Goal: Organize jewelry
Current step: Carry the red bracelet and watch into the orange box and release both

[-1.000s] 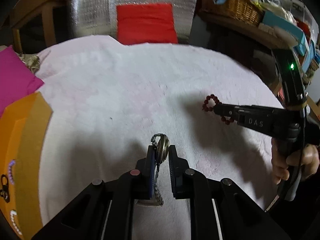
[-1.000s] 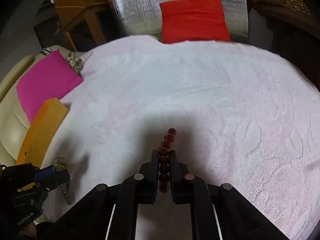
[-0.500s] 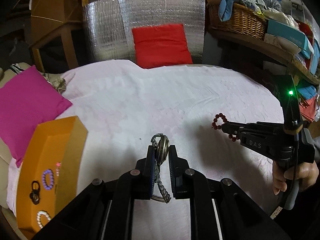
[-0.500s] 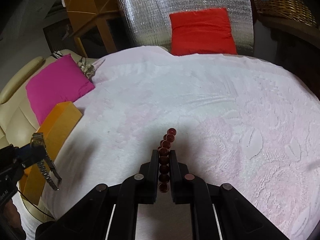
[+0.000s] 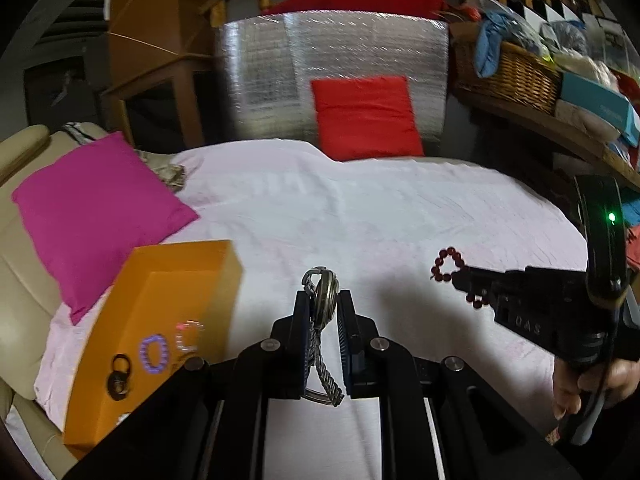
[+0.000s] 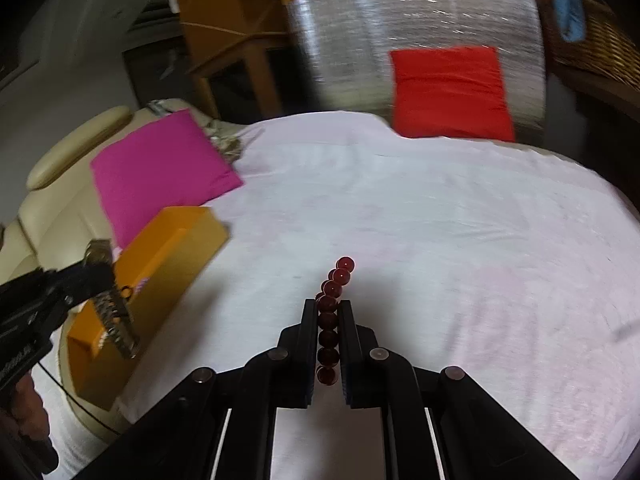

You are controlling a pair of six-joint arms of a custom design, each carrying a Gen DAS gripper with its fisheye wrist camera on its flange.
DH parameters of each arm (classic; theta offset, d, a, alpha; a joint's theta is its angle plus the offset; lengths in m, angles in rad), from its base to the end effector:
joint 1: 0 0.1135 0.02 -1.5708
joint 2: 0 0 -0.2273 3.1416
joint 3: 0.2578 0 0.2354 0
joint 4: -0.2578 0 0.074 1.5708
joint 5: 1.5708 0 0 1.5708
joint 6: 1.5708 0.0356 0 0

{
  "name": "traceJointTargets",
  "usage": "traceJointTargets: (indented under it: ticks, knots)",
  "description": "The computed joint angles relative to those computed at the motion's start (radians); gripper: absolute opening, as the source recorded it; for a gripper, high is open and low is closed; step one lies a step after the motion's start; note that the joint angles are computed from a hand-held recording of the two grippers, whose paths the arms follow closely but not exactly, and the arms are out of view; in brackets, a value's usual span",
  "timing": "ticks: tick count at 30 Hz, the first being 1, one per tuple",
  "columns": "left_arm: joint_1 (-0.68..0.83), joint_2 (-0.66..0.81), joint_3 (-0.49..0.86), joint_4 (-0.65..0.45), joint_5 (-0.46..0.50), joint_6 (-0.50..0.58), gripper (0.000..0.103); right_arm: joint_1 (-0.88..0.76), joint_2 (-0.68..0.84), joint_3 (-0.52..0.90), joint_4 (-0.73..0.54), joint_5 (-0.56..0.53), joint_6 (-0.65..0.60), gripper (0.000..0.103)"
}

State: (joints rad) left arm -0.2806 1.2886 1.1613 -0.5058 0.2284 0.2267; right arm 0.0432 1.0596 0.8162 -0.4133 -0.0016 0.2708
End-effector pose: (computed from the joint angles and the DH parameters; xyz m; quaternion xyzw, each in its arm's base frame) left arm 0.2646 -0.0847 0.2981 0.2723 0.8450 -0.1137 0.4460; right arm 0.2308 0.0100 0.2482 0.1016 0.8916 0.0697 0.4358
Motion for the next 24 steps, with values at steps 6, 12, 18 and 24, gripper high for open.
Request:
traceJointTargets:
  ticks: [6,12,18,24]
  knots:
    - [0.153,0.008,0.044,-0.014,0.085,0.034,0.014,0.174,0.138,0.127,0.033,0.067,0.044,0.011]
    - [0.332,0.08,0.125,-0.021,0.175,0.065,0.014,0.295,0.411,0.384,0.043,0.074,0.058,0.011]
    - [0.456,0.192,0.207,-0.004,0.216,0.078,0.014,0.351,0.691,0.7,0.012,0.058,0.07,0.011]
    - [0.5,0.353,0.284,0.01,0.197,0.083,0.014,0.365,0.989,1.079,-0.104,0.011,0.066,0.011]
